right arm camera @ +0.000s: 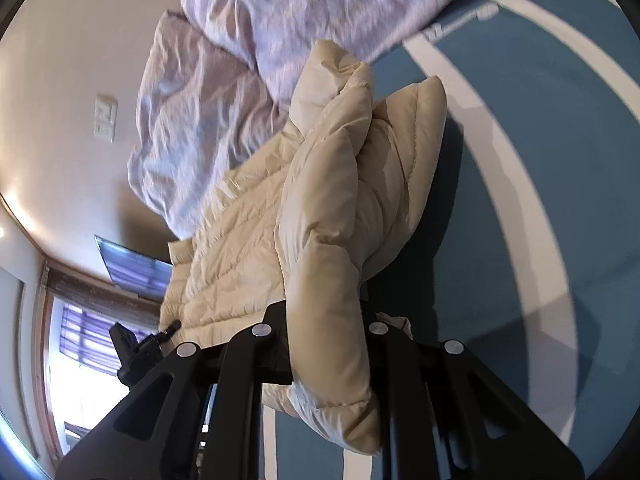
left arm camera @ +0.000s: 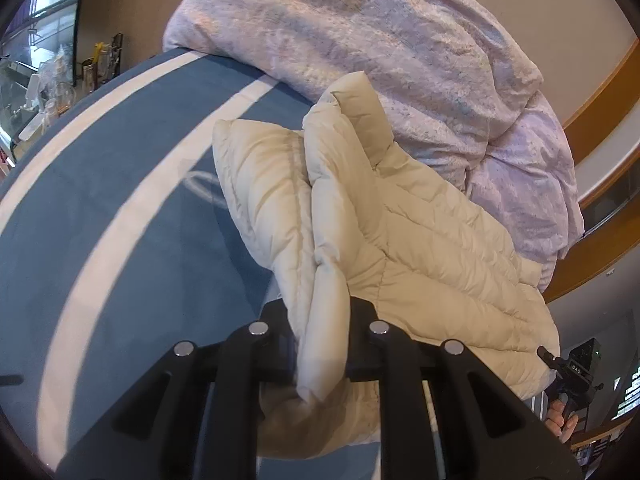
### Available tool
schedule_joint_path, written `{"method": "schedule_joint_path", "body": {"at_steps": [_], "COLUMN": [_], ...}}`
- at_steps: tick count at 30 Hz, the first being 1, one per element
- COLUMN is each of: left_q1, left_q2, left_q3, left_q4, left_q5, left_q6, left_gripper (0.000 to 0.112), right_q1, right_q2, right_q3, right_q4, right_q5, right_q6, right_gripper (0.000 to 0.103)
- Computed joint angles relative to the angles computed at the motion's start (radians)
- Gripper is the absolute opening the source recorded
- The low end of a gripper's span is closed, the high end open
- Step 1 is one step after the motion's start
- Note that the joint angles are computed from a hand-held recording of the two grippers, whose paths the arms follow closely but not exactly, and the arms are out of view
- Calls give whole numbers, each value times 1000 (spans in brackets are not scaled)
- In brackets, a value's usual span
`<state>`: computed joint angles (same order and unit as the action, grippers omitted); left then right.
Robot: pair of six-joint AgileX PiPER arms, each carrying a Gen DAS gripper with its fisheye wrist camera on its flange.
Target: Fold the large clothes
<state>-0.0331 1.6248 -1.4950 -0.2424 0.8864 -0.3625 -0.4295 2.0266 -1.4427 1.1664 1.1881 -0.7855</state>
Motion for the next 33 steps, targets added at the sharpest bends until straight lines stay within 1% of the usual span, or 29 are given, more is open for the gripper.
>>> {"method": "schedule_joint_path", "body": {"at_steps": [3,7,8,10,11,12,13,14,15,17,20,23,25,30,33], "left_q1": [40,72,77,85,85,84,85,88,87,92,116,137,145,151,145], "left_q2": [-56,-75,-75,-66,-63,-60,-58,-56,-55,-51,-43,-36,-34,-41,-42], "left_q3": [81,119,124,124,125,125,128,131,135,139,148,159,168,198,209], "left_q4": [-40,-63,-66,-59,-54,-43,-39,-39,-33,-29,-71,-121,-153,-211,-232], "left_q5": [-8,-10,-11,-8,-7,-6,-9,-10,-12,-12,-11,-14,-21,-50,-72], "left_q6": [58,96,99,82,72,57,48,45,35,16,23,39,49,69,67], "left_gripper": [17,19,20,24,30,32,35,41,44,63,75,79,79,79,76], "right_q1": [10,16,23,51,72,86,105,127,138,176,245,348,414,576,663], "right_q2": [-25,-53,-69,-124,-164,-194,-236,-281,-309,-360,-402,-420,-416,-398,-383], "right_q3": [71,134,149,177,192,208,227,250,267,280,264,246,236,255,272], "right_q4": [-16,-18,-32,-94,-146,-173,-217,-266,-296,-374,-446,-518,-552,-661,-846], "right_q5": [-15,-25,-44,-126,-190,-235,-299,-374,-423,-515,-577,-618,-644,-765,-858], "right_q6": [-27,-59,-65,-63,-42,-30,-6,27,47,122,202,263,283,370,550], "right_gripper": [15,16,18,25,32,40,43,49,53,55,55,55,55,55,55]}}
